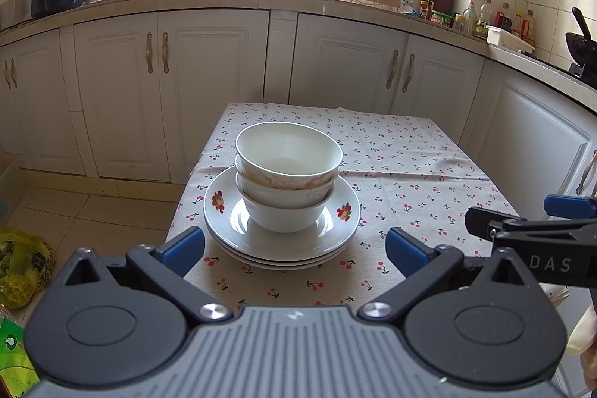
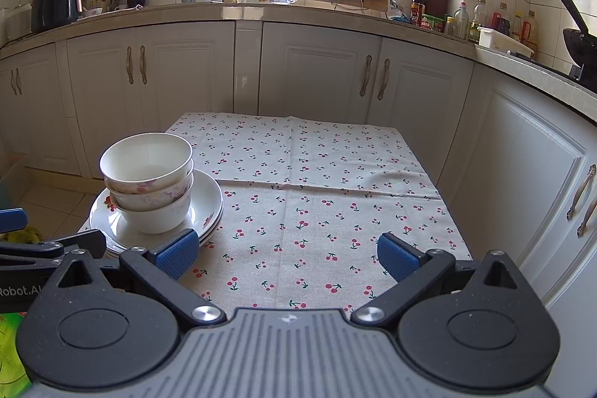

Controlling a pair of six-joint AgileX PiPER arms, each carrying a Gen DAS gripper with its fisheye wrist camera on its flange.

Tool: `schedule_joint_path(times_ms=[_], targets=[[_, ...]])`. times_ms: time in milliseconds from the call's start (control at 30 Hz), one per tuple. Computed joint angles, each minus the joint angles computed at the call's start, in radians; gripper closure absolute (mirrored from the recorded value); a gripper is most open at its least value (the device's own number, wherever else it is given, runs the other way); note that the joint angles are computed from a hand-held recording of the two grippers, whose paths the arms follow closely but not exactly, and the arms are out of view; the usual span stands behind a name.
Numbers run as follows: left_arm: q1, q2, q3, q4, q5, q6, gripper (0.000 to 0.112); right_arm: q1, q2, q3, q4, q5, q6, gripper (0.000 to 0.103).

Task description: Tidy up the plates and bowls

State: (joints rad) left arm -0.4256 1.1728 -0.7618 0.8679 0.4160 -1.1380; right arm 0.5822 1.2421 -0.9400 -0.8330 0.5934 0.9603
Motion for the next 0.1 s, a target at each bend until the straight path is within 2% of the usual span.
schedule_joint_path(times_ms=[100], targets=[[-0.004,-0.001,-0.003,-0.001,0.006,-0.001,0.010,0.000,-0.001,0.000,-0.002,0.002,0.002,0.000]])
